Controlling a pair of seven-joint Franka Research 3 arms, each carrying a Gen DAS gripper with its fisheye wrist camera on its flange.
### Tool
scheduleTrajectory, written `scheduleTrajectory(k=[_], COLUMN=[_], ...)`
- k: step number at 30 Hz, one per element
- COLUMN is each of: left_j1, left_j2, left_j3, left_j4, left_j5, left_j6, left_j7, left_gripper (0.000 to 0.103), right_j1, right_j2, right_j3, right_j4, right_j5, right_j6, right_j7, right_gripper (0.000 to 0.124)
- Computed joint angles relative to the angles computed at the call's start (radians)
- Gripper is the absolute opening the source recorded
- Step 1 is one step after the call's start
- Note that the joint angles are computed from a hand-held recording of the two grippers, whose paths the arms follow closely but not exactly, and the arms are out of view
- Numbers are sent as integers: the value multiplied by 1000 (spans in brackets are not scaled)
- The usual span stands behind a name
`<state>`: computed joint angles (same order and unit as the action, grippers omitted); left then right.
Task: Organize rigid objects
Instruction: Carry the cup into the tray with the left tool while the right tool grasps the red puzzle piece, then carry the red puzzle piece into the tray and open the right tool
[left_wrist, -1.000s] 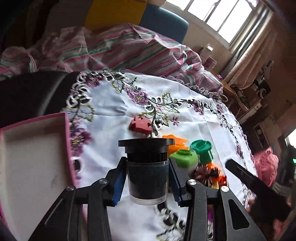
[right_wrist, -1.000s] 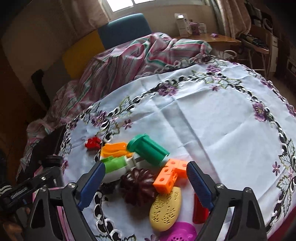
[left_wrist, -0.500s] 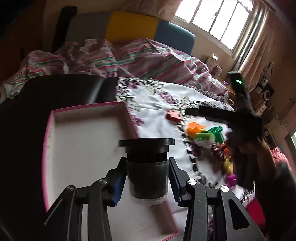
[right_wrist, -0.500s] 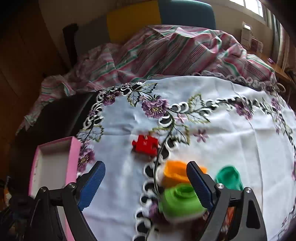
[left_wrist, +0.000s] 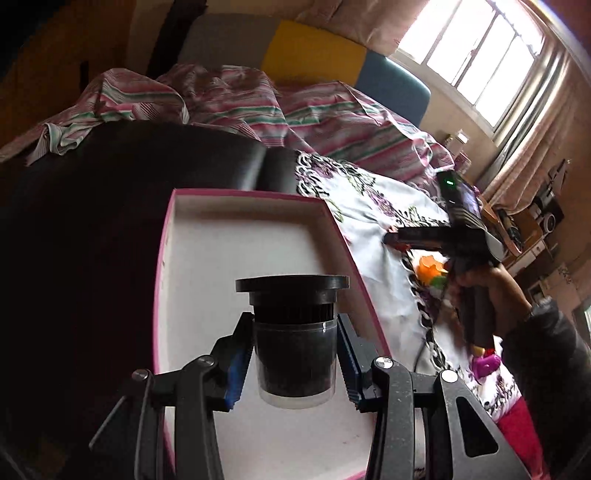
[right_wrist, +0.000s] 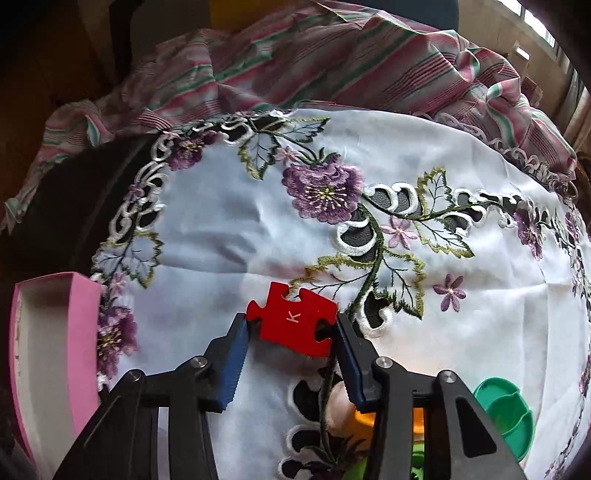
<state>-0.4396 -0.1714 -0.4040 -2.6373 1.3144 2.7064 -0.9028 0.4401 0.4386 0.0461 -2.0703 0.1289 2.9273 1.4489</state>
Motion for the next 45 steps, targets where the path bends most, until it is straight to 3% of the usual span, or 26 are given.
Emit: scheduleTrajectory(k=[4, 9, 11, 15, 19, 23, 29, 34, 38, 45], left_j1=[22, 60, 71, 98, 105, 96, 53, -16, -82, -158], left_j2=[7, 48, 70, 125, 161, 147, 19, -47, -71, -125], left_j3=[18, 55, 66, 100, 117, 115, 53, -19, -66, -105], left_j4=[2, 24, 39, 68, 84, 74, -2, -37, -35, -55], left_j5=[30, 48, 41, 13, -58, -94, -126, -266, -396, -517], left_j6=[8, 13, -2, -8, -58, -103, -158, -248, -354, -449], left_j7=[9, 47, 88, 168, 236, 253, 163, 150, 170, 152], left_gripper=[44, 44, 44, 44, 46, 61, 65, 70, 71, 74], right_j1=[-77, -201, -257, -303, -328, -295, -241, -166, -93, 29], right_j2=[-93, -227, -266, -317, -340, -343, -368, -410, -405, -376], right_j3=[94, 276, 360, 463, 530, 516, 486, 462, 439, 390], right_j4=[-112, -279, -329, -394, -413, -420, -404, -384, -369, -356], right_j5=[68, 270, 396, 619, 869, 973, 1153, 1292, 1303, 1248], right_j6=[74, 151, 169, 211, 220, 220, 194, 153, 144, 120], right_j7=[-117, -370, -499, -705, -917, -1003, -1139, -1260, -1269, -1212], right_gripper=[46, 46, 46, 46, 46, 46, 46, 46, 46, 46])
